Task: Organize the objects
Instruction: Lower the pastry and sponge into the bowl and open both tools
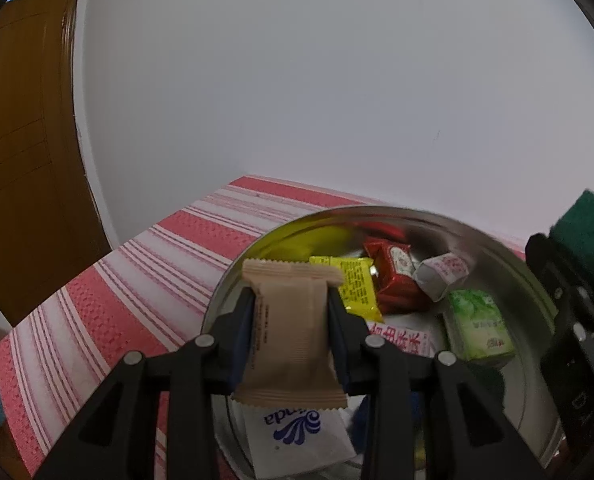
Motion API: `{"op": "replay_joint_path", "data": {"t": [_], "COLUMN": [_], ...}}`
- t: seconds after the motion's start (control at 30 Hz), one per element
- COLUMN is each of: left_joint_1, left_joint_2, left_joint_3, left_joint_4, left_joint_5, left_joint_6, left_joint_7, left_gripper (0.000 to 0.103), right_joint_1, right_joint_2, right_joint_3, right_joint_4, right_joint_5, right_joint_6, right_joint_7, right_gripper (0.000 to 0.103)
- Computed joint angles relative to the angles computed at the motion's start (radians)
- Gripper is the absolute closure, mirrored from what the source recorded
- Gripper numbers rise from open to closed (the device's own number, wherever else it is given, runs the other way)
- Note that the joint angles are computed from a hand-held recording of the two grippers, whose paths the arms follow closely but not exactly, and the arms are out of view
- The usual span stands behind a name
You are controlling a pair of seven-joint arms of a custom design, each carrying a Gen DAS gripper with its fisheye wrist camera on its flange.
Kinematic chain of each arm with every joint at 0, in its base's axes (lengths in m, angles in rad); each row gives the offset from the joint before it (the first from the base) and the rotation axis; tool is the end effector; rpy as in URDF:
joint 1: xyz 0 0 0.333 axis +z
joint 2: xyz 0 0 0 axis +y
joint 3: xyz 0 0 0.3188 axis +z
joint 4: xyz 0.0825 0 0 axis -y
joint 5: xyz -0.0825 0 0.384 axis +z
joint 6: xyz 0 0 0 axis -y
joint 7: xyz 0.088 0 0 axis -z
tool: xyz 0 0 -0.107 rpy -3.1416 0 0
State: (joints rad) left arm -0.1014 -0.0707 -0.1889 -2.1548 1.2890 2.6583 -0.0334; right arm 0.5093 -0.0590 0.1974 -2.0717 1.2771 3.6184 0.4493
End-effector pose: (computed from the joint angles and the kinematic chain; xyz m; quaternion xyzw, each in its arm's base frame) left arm 0.5255 -0.1870 0.4793 -0.7024 0.5270 -0.2882 0.3818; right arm 0.4663 0.2414 0.5772 -0.6266 0.4851 -0.3840 0.4740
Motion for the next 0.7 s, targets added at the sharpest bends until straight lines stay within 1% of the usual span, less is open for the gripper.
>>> {"op": "replay_joint_path", "data": {"t": [0.07, 0.1, 0.13, 0.17, 0.27, 0.3, 0.33, 0.37, 0.4, 0.47, 0.53, 0.57, 0.6, 0.63, 0.67, 0.7], "left_joint_1": [-0.002, -0.002, -0.002, -0.002, -0.006, -0.010, -0.012, -0.012, -0.016, -0.022, -0.024, -0.026, -0.027, -0.028, -0.028, -0.029], "left_joint_2": [0.009, 0.011, 0.012, 0.013, 0.016, 0.017, 0.016, 0.016, 0.019, 0.019, 0.016, 0.016, 0.016, 0.015, 0.012, 0.011], "left_joint_3": [0.000, 0.001, 0.003, 0.003, 0.002, -0.003, -0.005, -0.003, -0.006, -0.008, -0.008, -0.008, -0.009, -0.009, -0.009, -0.009], "left_joint_4": [0.006, 0.006, 0.006, 0.006, 0.010, 0.014, 0.014, 0.013, 0.017, 0.018, 0.016, 0.016, 0.017, 0.016, 0.014, 0.014], "left_joint_5": [-0.019, -0.024, -0.033, -0.039, -0.045, -0.038, -0.028, -0.016, -0.013, -0.011, -0.007, -0.005, -0.006, -0.005, -0.006, -0.008], "left_joint_6": [-0.009, -0.006, -0.006, -0.009, -0.030, -0.051, -0.059, -0.045, -0.058, -0.067, -0.065, -0.066, -0.068, -0.068, -0.068, -0.068], "left_joint_7": [0.024, 0.026, 0.029, 0.032, 0.032, 0.027, 0.020, 0.018, 0.026, 0.036, 0.038, 0.039, 0.040, 0.039, 0.039, 0.040], "left_gripper": [0.069, 0.069, 0.069, 0.069, 0.064, 0.050, 0.042, 0.037, 0.034, 0.029, 0.026, 0.025, 0.024, 0.024, 0.024, 0.024], "right_joint_1": [-0.004, -0.007, -0.009, -0.011, -0.026, -0.034, -0.041, -0.044, -0.065, -0.095, -0.127, -0.124, -0.121, -0.117, -0.098, -0.092], "right_joint_2": [-0.004, -0.011, -0.019, -0.023, -0.049, -0.050, -0.054, -0.052, -0.039, -0.058, -0.074, -0.068, -0.071, -0.088, -0.105, -0.096], "right_joint_3": [-0.003, -0.008, -0.002, -0.006, -0.020, -0.015, -0.013, -0.037, -0.035, 0.004, 0.053, 0.053, 0.031, 0.009, 0.003, 0.007], "right_joint_4": [0.006, -0.005, 0.012, 0.007, -0.021, -0.022, -0.025, -0.040, -0.020, -0.019, 0.012, 0.041, 0.059, 0.045, 0.015, 0.020], "right_joint_5": [0.035, 0.016, 0.066, 0.060, 0.014, 0.014, 0.010, -0.064, -0.073, -0.004, 0.157, 0.237, 0.298, 0.297, 0.252, 0.233], "right_joint_6": [-0.018, -0.026, -0.031, -0.041, -0.111, -0.115, -0.122, -0.139, -0.155, -0.154, -0.172, -0.172, -0.187, -0.202, -0.188, -0.177], "right_joint_7": [-0.042, -0.024, -0.075, -0.070, -0.034, -0.037, -0.039, 0.022, 0.019, -0.038, -0.186, -0.270, -0.341, -0.347, -0.294, -0.274], "right_gripper": [0.036, 0.036, 0.036, 0.036, 0.033, 0.028, 0.021, 0.017, 0.012, 0.010, 0.010, 0.010, 0.010, 0.010, 0.010, 0.010]}}
